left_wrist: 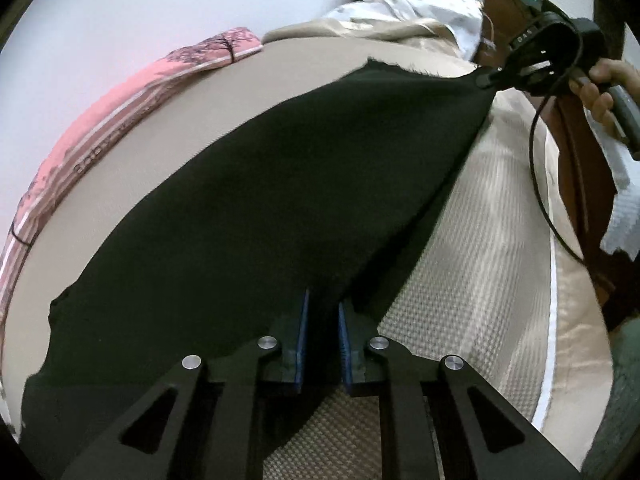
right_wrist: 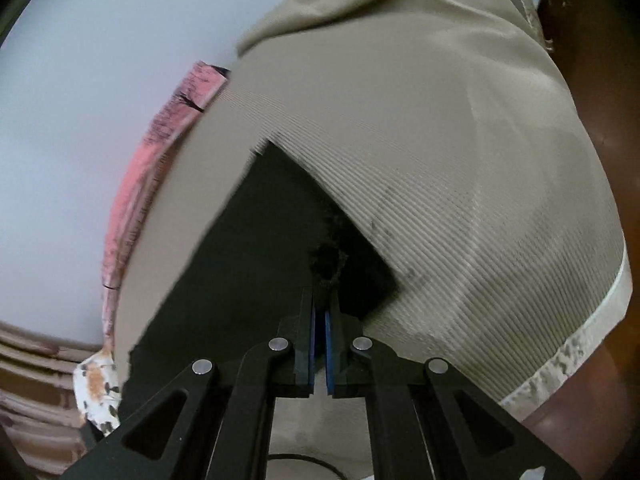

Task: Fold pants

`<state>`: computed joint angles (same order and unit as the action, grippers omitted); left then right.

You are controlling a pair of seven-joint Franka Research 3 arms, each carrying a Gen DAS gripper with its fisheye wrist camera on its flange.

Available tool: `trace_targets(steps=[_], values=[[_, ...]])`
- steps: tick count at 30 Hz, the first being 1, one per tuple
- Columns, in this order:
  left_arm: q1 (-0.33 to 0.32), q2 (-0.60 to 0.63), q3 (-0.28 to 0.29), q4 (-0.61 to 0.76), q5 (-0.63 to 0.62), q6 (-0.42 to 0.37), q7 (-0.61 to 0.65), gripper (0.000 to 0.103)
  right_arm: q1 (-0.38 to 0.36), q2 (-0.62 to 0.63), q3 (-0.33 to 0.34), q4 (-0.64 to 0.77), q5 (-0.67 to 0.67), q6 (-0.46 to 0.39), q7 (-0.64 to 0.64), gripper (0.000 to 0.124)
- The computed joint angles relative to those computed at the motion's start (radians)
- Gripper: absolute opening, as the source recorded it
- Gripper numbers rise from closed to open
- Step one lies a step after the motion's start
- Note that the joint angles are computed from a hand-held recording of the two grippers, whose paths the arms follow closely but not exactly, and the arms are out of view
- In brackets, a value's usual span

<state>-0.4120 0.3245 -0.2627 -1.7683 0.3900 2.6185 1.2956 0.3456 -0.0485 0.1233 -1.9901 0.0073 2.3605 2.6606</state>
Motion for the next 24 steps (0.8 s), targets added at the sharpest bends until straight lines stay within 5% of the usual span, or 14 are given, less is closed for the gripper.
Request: trace_targets(steps=[8,12,16,20,24], values=[[0.037,0.009,-0.03,0.012,-0.109,-0.009,0.061,0.015,0.004,0.073,-0.011,0.08,0.005,-0.091,-0.005,0.003],[0.064,-0.005,-0.052,0.017,-0.206,-0.041,0.109,0.021,0.013,0.068,-0.015,0.112,-0.033,-0.166,-0.02,0.015],[0.072,-0.058,-0.043,-0.03,-0.238,0.001,0.11,0.067,0.01,0.071,-0.024,0.168,-0.093,-0.211,-0.046,0.017],[0.094,-0.108,-0.038,-0.085,-0.28,0.095,0.107,0.067,-0.011,0.147,-0.038,0.26,-0.03,-0.135,-0.25,0.017],[0.065,-0.114,0.047,-0.084,-0.13,0.096,-0.145,0.067,-0.037,0.31,-0.046,0.437,0.106,-0.137,-0.484,0.017]])
